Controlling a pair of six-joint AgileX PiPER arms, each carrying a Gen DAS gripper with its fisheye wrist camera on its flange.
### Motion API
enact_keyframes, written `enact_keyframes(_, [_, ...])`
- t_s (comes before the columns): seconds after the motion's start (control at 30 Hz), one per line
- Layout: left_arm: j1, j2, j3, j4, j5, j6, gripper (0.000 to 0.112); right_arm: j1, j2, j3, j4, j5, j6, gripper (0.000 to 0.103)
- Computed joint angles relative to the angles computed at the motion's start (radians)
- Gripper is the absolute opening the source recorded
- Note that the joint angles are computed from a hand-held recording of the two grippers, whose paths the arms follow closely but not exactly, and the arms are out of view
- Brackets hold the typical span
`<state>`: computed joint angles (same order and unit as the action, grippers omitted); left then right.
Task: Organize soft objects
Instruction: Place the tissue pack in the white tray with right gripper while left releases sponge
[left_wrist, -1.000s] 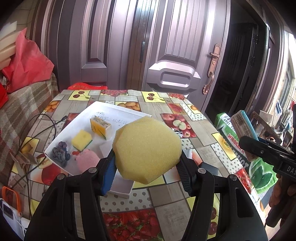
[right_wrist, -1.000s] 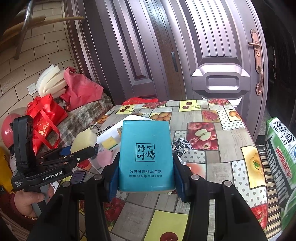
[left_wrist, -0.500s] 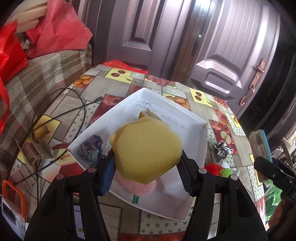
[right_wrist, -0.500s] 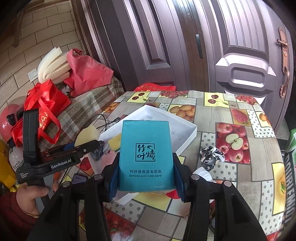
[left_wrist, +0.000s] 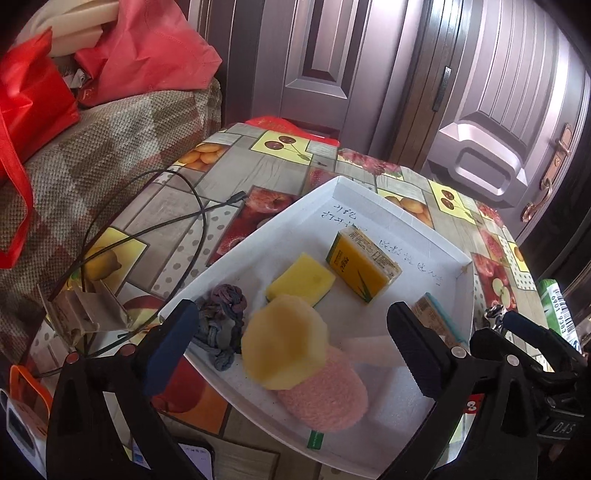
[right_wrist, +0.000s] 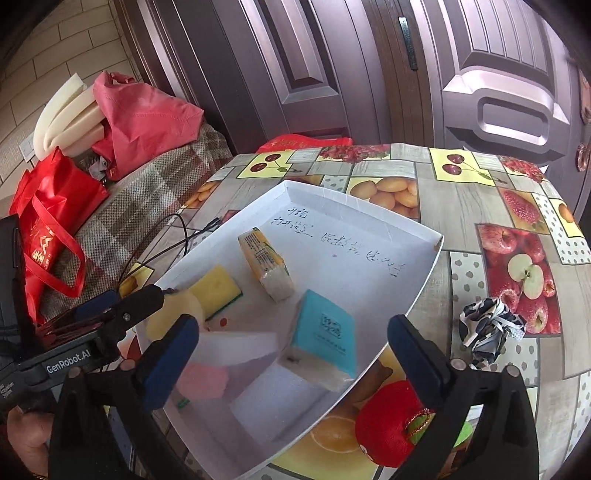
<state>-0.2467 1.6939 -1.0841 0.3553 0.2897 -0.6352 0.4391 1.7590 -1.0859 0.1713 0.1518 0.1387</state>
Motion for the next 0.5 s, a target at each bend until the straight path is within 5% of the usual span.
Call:
enact_keyframes(0.23, [-0.012, 0.001, 0.013, -0.026, -0.008, 0.017, 0.103, 0.024, -0.037, 0.051, -0.268, -0.009, 0.236, 0.103])
enact_keyframes(0.5, [-0.071, -0.053, 0.039, -0.212, -0.025, 0.241, 0.103, -0.109, -0.232, 0.185, -0.102, -0.041, 0.089, 0.103])
